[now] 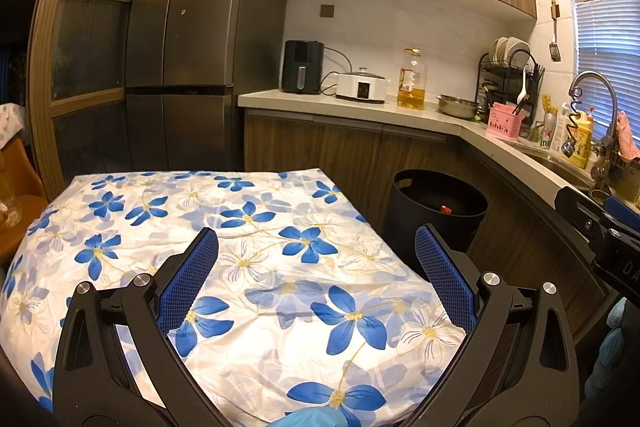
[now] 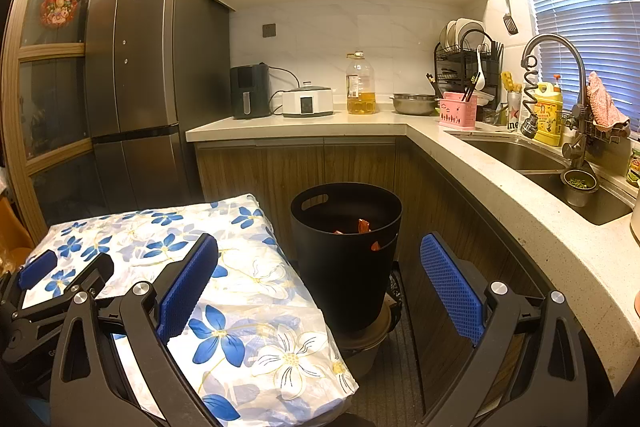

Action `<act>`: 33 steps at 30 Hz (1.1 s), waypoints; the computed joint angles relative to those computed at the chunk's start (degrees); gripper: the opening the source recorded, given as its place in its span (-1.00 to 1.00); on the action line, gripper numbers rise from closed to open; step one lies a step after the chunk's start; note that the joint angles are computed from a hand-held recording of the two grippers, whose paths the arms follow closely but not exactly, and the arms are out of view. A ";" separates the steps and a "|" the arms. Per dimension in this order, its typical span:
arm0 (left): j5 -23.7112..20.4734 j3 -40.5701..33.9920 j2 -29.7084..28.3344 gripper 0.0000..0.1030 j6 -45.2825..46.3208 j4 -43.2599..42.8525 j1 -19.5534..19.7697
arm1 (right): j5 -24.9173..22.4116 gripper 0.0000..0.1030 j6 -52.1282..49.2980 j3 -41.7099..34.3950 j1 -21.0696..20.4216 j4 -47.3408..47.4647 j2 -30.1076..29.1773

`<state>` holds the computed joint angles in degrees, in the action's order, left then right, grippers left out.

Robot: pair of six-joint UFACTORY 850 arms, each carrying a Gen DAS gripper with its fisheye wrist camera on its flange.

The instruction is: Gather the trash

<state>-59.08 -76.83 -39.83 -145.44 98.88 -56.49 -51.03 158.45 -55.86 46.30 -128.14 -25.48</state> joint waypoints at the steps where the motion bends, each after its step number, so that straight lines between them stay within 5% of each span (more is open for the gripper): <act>1: 0.15 -0.10 -0.03 0.89 0.14 0.16 0.07 | 0.07 0.89 -0.10 -0.01 -0.03 0.05 0.09; 8: 0.79 0.33 0.15 0.60 1.52 1.04 0.12 | 0.13 0.89 -0.23 -0.10 -0.16 0.14 0.09; 33: 0.66 1.38 0.66 0.60 0.57 1.69 0.11 | -0.37 0.89 0.12 0.00 -0.28 0.25 -0.03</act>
